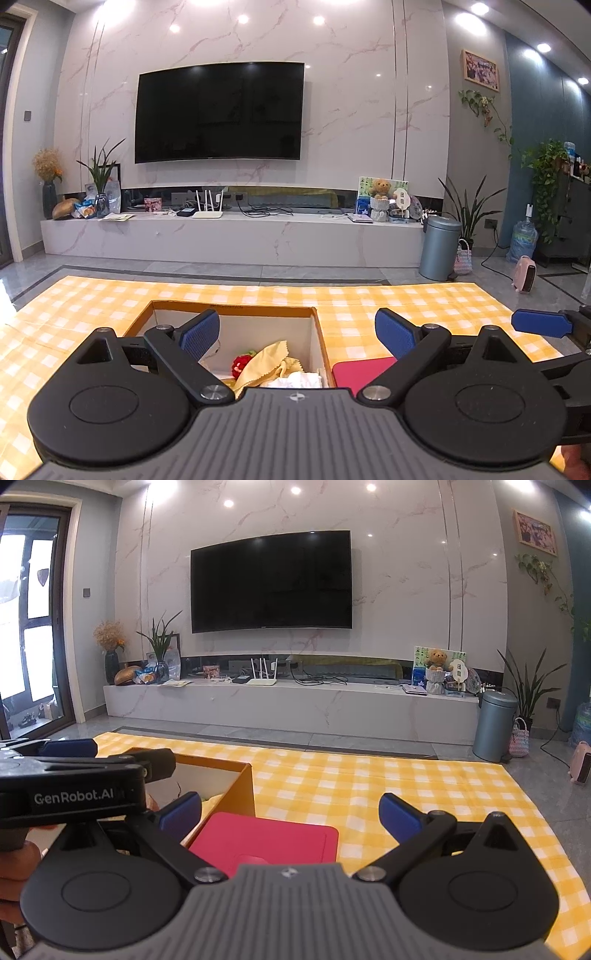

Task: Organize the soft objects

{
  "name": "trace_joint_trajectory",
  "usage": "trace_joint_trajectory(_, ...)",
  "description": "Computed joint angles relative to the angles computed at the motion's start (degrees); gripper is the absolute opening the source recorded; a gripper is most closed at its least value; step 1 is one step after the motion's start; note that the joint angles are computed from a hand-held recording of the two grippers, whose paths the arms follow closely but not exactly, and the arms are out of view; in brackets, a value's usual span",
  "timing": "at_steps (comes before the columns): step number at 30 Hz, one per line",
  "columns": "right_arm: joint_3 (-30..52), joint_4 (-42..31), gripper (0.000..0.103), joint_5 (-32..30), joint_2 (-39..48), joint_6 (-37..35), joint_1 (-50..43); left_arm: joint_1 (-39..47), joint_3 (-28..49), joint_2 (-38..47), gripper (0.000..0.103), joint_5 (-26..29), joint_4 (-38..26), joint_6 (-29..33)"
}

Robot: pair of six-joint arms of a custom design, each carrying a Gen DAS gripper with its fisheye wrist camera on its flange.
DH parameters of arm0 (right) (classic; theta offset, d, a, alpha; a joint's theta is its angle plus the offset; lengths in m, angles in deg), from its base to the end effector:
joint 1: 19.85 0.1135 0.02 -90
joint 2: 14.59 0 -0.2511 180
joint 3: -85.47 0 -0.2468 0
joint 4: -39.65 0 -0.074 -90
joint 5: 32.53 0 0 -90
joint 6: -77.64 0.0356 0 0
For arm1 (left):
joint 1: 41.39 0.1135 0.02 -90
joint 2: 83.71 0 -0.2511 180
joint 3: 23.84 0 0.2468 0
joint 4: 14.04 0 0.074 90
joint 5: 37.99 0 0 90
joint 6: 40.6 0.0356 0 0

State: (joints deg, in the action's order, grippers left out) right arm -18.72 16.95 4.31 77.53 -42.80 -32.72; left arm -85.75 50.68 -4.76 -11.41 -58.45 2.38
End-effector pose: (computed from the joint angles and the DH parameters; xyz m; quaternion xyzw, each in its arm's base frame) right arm 0.3380 -0.0480 0.2351 -0.3136 0.7683 0.2333 0.5068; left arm 0.2204 -0.1710 0.2732 -0.2032 0.7919 0.1298 0.5610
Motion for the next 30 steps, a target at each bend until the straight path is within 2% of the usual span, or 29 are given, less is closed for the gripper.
trace_joint_trajectory(17,1.2,-2.5,0.1,0.4,0.5,-1.9,0.3,0.3,-0.2,0.1,0.103,-0.1,-0.3,0.1)
trace_joint_trajectory(20,2.4,-5.0,0.1,-0.1,1.2,-3.5,0.2,0.4,-0.6,0.2,0.103,0.5,0.7,1.2)
trace_joint_trajectory(30,2.3,-4.8,0.1,0.1,1.1,-3.0,0.5,0.8,-1.5,-0.2,0.103,1.6,1.1,-0.1)
